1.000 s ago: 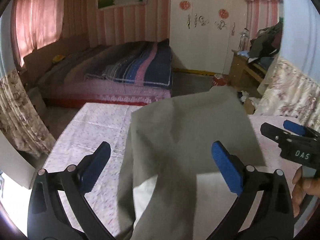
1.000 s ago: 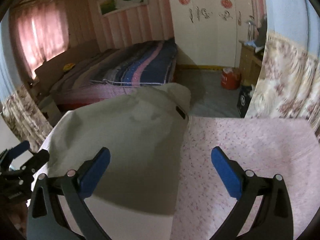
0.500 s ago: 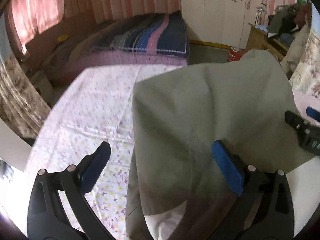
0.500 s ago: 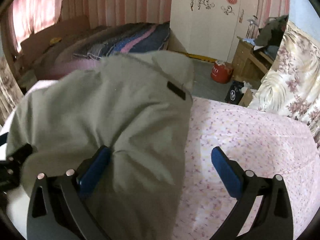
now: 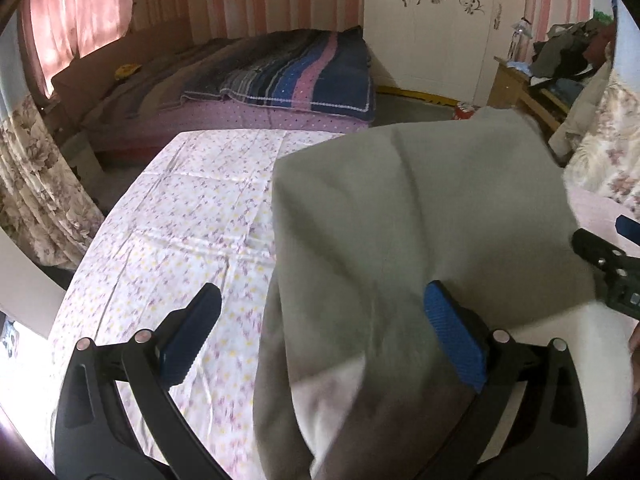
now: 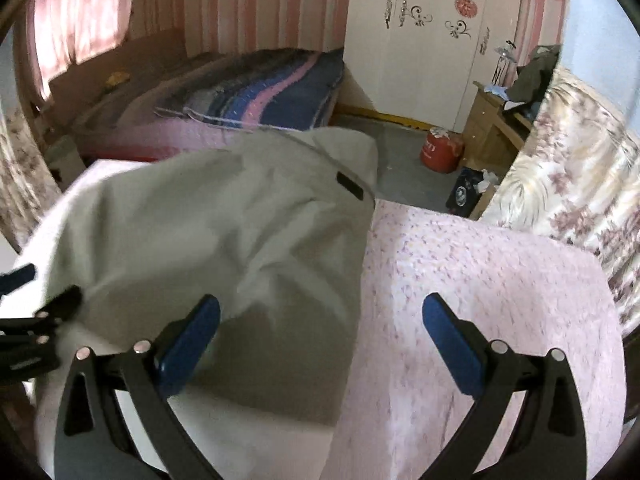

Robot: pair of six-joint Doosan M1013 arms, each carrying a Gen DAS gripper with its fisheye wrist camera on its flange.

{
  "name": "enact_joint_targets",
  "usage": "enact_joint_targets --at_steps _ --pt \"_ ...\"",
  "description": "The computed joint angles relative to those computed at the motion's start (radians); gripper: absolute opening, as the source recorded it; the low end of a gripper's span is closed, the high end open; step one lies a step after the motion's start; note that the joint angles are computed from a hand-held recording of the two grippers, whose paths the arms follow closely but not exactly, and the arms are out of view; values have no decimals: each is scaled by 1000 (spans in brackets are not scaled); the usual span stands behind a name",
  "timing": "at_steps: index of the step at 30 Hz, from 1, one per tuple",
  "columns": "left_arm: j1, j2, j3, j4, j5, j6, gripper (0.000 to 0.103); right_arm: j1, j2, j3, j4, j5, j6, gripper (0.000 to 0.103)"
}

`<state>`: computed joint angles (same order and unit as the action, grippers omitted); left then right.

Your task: Fold large clothes

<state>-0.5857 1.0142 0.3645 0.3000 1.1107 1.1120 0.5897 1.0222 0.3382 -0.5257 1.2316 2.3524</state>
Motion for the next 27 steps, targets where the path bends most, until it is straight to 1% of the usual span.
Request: enact_joint_targets --at_steps 2,3,5,8,11,13,15,17,21,23,26,27 --pt "-5 -71 129 9 -81 -37 100 12 -82 145 -15 -80 68 101" --pt "-7 -96 173 10 -108 -52 100 18 -118 212 -16 -121 94 101" --pt "-15 -157 285 9 -177 -77 100 27 -163 297 -18 -164 120 101" --pt "-28 -219 404 16 -242 -102 100 41 -208 394 -34 -200 159 101" --pt "-42 -252 480 70 -279 -149 100 47 -234 462 -22 -223 176 101" --pt "-43 -260 511 77 -299 -175 100 53 -239 487 -48 -226 191 101" --pt "-35 -266 538 63 -330 -184 100 62 -223 477 -81 -194 154 101" --pt "-44 -265 565 132 -362 -209 100 68 -212 477 -97 -184 160 101" --pt "-48 -254 551 158 -339 -226 100 61 -222 512 -75 -229 215 101" --pt "-40 -256 551 111 -346 -207 100 57 -233 525 -65 -248 229 100" --pt "-23 -270 553 9 -368 -164 100 37 -282 577 -15 -333 260 101" --pt "-20 -283 565 3 -388 -162 99 34 -291 581 -27 -338 270 101"
